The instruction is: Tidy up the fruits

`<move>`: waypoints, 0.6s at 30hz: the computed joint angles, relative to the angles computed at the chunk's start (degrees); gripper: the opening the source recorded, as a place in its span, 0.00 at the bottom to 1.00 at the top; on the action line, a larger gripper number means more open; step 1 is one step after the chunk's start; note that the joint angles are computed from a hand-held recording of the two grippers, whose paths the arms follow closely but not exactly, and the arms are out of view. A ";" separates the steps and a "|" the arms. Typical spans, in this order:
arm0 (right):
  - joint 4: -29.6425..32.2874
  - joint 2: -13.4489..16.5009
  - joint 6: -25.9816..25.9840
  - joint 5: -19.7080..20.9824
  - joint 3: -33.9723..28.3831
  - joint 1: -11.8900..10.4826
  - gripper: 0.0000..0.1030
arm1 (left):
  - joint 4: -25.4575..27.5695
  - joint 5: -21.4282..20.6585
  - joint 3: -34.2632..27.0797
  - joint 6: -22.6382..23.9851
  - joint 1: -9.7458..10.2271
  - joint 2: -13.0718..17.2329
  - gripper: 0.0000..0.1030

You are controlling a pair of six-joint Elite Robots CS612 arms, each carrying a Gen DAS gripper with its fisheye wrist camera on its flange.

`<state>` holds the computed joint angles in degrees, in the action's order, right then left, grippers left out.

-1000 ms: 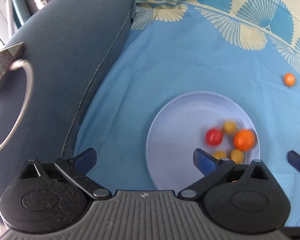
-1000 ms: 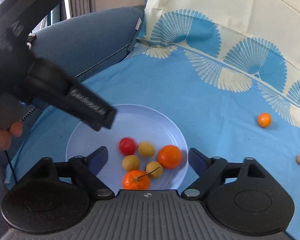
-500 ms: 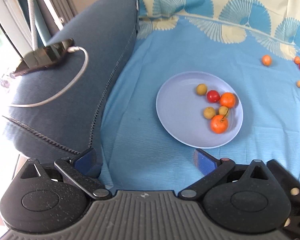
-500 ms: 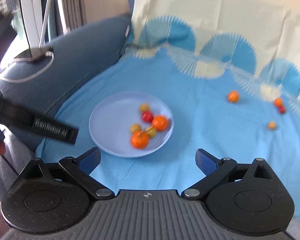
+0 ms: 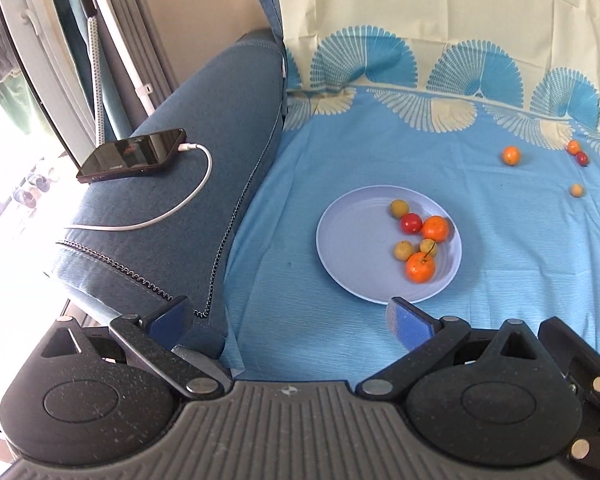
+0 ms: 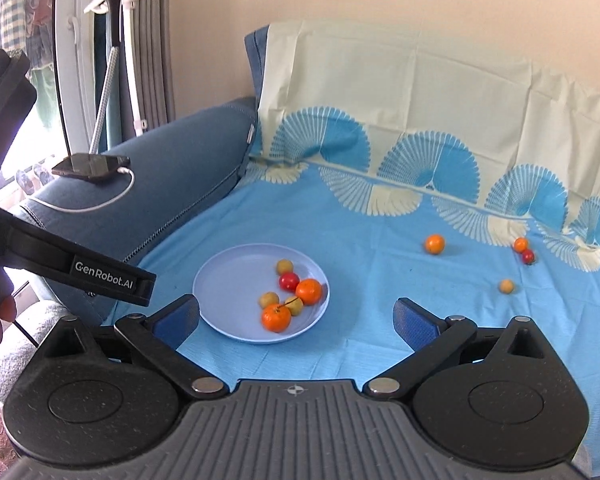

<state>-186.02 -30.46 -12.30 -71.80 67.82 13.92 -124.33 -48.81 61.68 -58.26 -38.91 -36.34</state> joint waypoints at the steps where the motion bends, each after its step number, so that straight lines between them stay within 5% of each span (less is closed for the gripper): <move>1: -0.51 -0.12 0.20 0.06 0.26 -0.06 0.99 | -0.02 0.14 0.00 0.10 -0.12 -0.03 1.00; 18: -5.19 -1.29 2.98 0.17 3.09 -0.52 0.99 | -0.83 1.97 2.00 -0.61 -1.23 -1.41 1.00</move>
